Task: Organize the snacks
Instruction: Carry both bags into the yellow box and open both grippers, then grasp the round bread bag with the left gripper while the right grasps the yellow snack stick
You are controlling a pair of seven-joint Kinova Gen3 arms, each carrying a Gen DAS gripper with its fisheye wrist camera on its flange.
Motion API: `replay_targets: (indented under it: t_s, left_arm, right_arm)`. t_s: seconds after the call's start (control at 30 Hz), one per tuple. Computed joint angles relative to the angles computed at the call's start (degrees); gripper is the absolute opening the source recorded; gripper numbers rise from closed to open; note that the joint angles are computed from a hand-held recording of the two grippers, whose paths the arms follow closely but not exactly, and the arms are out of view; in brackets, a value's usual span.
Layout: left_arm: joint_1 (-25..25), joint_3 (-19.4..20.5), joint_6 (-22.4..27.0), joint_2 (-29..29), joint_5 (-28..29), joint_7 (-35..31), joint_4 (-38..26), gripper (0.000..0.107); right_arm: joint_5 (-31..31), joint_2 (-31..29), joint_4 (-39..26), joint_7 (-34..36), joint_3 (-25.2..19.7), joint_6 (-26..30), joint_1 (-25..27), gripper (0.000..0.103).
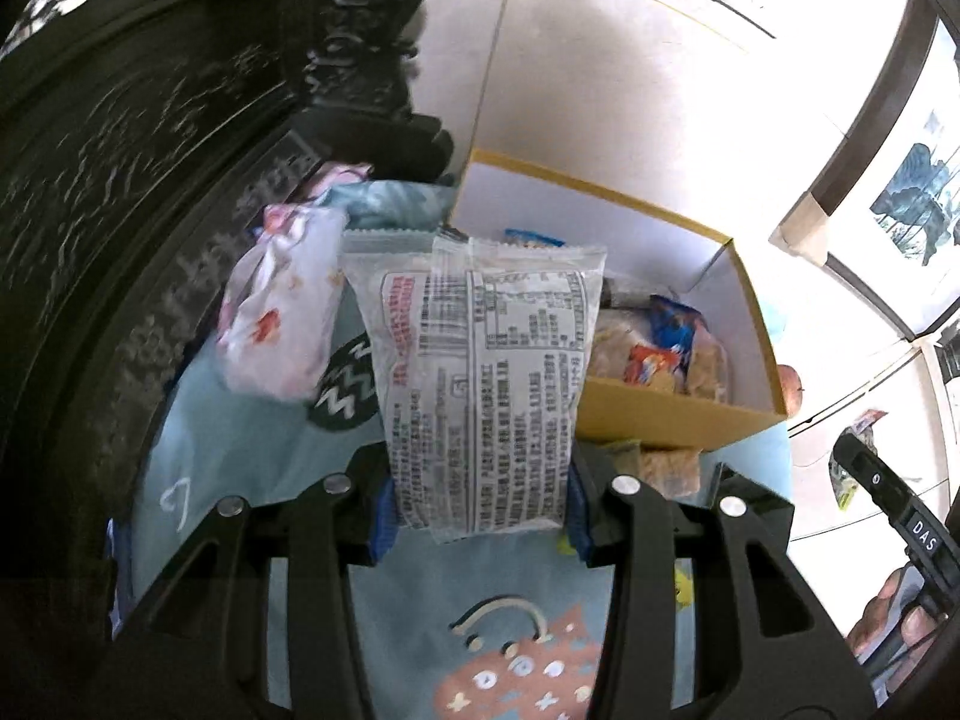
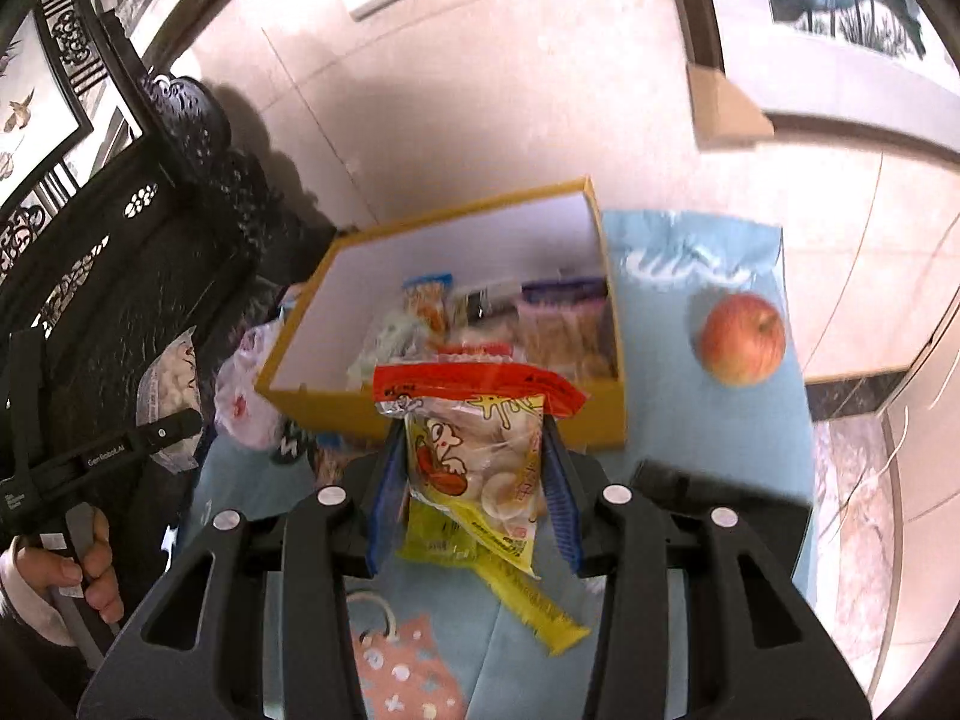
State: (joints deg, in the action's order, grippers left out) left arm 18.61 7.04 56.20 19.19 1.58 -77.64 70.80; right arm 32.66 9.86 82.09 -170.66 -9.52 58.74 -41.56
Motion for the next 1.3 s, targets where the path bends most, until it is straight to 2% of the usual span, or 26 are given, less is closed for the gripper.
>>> replay_targets:
  t_s: [0.17, 0.4, 0.57, 0.6, 0.63, 0.67, 0.7, 0.73, 0.8, 0.87, 1.03, 1.1, 1.13, 1.3]
  left_arm:
    - [2.5, 0.1, 1.3, 4.2, -1.6, 1.1, -5.7, 0.043]
    - [4.7, 0.0, 5.3, 13.5, -0.5, 1.2, -18.0, 0.043]
    - [5.3, -0.5, 7.4, 17.6, 0.6, 2.0, -22.9, 0.044]
    - [5.0, -0.3, 7.9, 18.4, 1.2, 2.0, -23.9, 0.046]
    - [4.7, -0.3, 8.4, 19.2, 1.9, 2.5, -24.8, 0.062]
    - [4.9, -0.7, 8.5, 19.4, 1.9, 3.4, -25.0, 0.074]
    - [5.3, -1.4, 7.6, 19.0, 1.6, 4.5, -24.3, 0.085]
    - [5.5, -1.8, 5.7, 18.1, 1.2, 5.0, -22.6, 0.087]
    - [5.3, -1.6, 3.8, 16.7, 0.6, 4.0, -20.5, 0.089]
    - [5.0, -1.5, 4.7, 16.3, 0.3, 3.5, -20.1, 0.089]
    - [4.5, -1.6, 4.8, 13.4, -0.6, 2.6, -16.2, 0.09]
    - [4.1, -1.9, 4.1, 11.3, -1.0, 3.0, -13.1, 0.091]
    - [3.9, -2.0, 3.9, 10.5, -1.1, 3.3, -11.8, 0.092]
    - [1.4, -1.7, 4.6, 6.9, -0.3, 4.1, -4.7, 0.093]
  right_arm:
    - [2.3, 2.3, -2.5, 2.9, 1.0, 0.0, 1.1, 0.043]
    - [4.5, 8.7, -7.1, 6.8, 3.9, -0.6, 0.3, 0.043]
    - [5.9, 12.1, -10.2, 10.0, 5.2, 0.2, -0.3, 0.043]
    - [6.6, 12.9, -11.3, 10.5, 5.9, 1.6, -1.1, 0.044]
    - [6.6, 14.4, -13.2, 11.9, 7.6, 3.9, -2.5, 0.048]
    - [5.7, 16.1, -15.5, 14.1, 10.2, 6.2, -4.3, 0.053]
    - [5.7, 17.5, -16.8, 15.3, 12.1, 8.3, -5.7, 0.06]
    - [6.3, 17.9, -17.1, 15.6, 13.0, 9.3, -6.6, 0.06]
    - [6.2, 16.3, -15.5, 13.4, 11.5, 8.7, -6.0, 0.06]
    - [7.2, 14.3, -11.9, 9.7, 9.1, 6.3, -4.4, 0.06]
    - [5.4, 11.6, -9.0, 6.2, 7.8, 7.3, -4.8, 0.06]
    - [5.1, 11.0, -8.4, 5.1, 7.0, 8.4, -5.3, 0.061]
    - [5.1, 10.6, -8.0, 4.7, 6.6, 8.9, -5.7, 0.064]
    - [2.9, 9.5, -5.7, 2.0, 4.4, 10.7, -6.4, 0.064]
